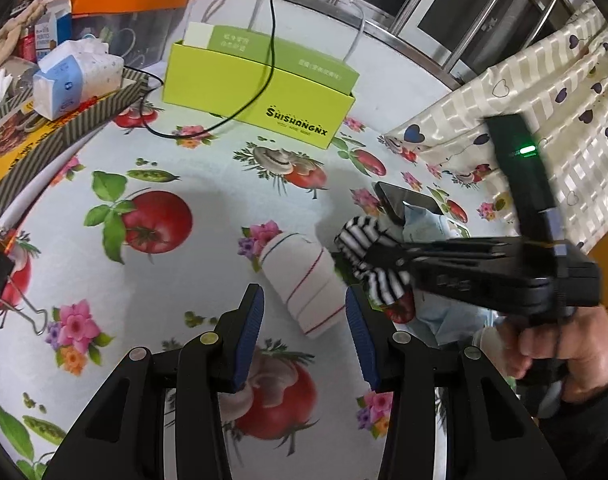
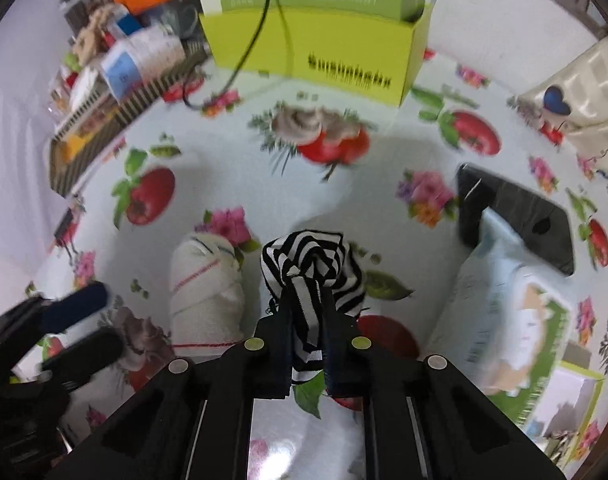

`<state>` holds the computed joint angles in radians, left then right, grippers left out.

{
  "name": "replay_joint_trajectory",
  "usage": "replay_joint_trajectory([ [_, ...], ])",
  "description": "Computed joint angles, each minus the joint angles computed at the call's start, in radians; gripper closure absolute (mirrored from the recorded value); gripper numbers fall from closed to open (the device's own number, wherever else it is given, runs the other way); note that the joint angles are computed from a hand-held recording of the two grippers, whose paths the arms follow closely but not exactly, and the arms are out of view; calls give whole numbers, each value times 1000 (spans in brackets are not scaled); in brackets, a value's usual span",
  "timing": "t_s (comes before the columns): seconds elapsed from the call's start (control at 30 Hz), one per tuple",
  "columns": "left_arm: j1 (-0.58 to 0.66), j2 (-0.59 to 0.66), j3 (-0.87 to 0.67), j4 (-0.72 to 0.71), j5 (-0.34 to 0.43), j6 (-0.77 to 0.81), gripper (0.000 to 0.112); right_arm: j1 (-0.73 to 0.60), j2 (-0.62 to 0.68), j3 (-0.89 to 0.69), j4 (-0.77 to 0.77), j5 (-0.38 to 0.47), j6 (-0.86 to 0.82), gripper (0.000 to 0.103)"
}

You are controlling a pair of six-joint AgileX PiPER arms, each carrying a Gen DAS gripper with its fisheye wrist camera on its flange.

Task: Organize soft objects
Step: 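Grasp the black-and-white striped sock with the right gripper, then grasp the white rolled towel with red stripes with the left gripper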

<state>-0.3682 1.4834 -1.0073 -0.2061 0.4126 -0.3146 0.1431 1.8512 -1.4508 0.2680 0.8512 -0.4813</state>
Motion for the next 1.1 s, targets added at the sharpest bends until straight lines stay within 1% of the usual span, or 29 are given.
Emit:
replay_joint_trajectory([
  [0.07,-11,29,-26,20,-1,-23,68,-10,-29,11,13,-4,-21,92],
  [0.17,-31,79,-68,90,7,-101,68,-27,-54,24,41,-3,-52,92],
  [0.27,-47,130,-109,144,27,-167,63,-45,-70,37,67,0,-83,92],
  [0.37,-58,183,-147,185,48,-225,63,-59,-85,57,82,-2,-112,92],
  [0.43,-56,206,-162,159,46,-216,59,-70,-88,61,96,-1,-128,92],
  [0.6,-90,269,-229,258,75,-298,59,-96,-102,78,127,1,-162,92],
  [0.67,-90,296,-249,233,87,-272,59,-108,-113,89,143,2,-180,92],
  [0.7,-98,307,-254,260,91,-299,60,-113,-120,96,150,1,-189,92],
  [0.73,-112,306,-248,327,79,-345,60,-121,-127,104,160,1,-200,92],
  [0.77,-124,311,-255,373,93,-378,66,-128,-135,112,169,2,-210,92],
  [0.8,-128,310,-253,379,96,-381,69,-137,-147,123,186,4,-228,92],
  [0.83,-130,305,-250,388,96,-389,69,-146,-158,132,199,6,-243,92],
  [0.97,-162,253,-215,510,93,-482,69,-179,-210,171,253,15,-304,92],
  [1.1,-201,178,-175,602,98,-557,69,-223,-285,220,315,33,-373,92],
])
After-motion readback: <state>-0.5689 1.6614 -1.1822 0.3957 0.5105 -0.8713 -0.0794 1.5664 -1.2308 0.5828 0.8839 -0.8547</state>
